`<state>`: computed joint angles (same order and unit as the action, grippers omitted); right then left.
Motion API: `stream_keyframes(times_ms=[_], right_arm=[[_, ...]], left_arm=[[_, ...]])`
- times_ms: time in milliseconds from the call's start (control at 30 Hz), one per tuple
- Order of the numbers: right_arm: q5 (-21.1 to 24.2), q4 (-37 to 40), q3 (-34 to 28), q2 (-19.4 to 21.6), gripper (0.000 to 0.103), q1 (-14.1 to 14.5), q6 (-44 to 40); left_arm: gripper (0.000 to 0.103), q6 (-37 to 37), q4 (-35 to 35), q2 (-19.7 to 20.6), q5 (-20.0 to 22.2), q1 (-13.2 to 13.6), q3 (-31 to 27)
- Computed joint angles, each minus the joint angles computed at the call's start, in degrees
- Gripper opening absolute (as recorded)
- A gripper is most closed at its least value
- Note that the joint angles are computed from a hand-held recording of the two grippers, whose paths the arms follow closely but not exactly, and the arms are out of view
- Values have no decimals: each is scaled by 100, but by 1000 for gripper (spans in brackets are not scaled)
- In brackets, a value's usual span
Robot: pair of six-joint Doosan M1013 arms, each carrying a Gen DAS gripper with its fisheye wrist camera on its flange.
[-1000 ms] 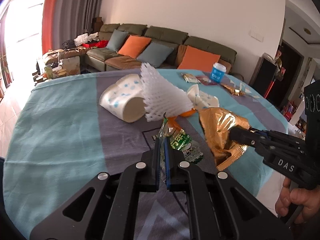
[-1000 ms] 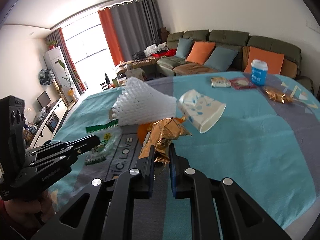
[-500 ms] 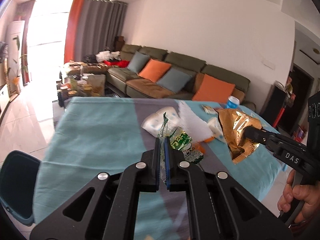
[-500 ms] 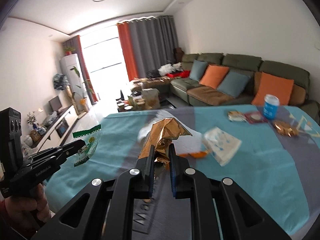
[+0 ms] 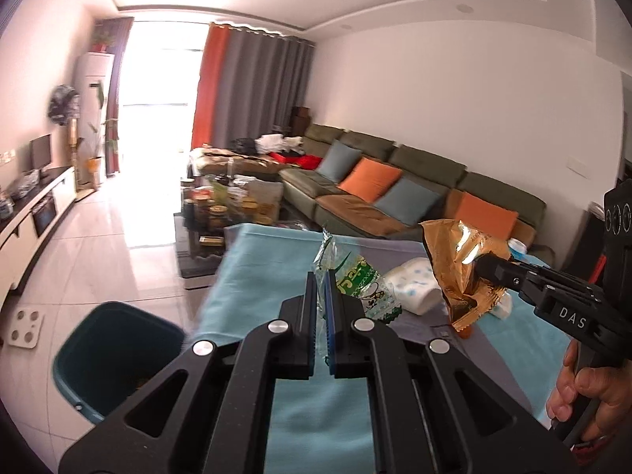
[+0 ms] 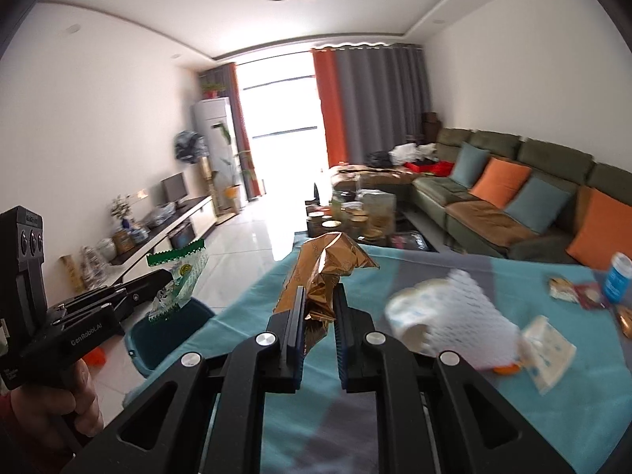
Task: Collect trash
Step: 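Carry green wrapper and gold foil to the teal bin and open both tools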
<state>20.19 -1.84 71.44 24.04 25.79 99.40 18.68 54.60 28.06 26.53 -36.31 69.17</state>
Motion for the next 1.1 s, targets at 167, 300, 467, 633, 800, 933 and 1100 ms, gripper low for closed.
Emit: stream_keyframes(times_ms=[167, 300, 467, 633, 800, 933, 1100], right_arm=[[173, 1163, -391, 237, 12, 79, -1311], [420, 1879, -779, 480, 12, 142, -2167], [783, 2349, -1274, 781, 12, 227, -2809], [1229, 2650, -1808, 1101, 12, 322, -3177], [1695, 2732, -2426, 1476, 12, 417, -3333], [2147, 2703, -2915, 1760, 12, 469, -3333], [2998, 2403, -3920, 2334, 12, 541, -3082]], left_arm=[[4, -627, 515, -230, 299, 83, 297], [4, -1034, 806, -393, 552, 172, 523], [4, -1514, 1126, -638, 950, 275, 863], [4, -1695, 1212, -824, 1188, 370, 1094], [4, -1811, 1217, -981, 1404, 452, 1297], [4, -1817, 1091, -1027, 1537, 512, 1371], [4, -1709, 818, -1015, 1629, 628, 1439]])
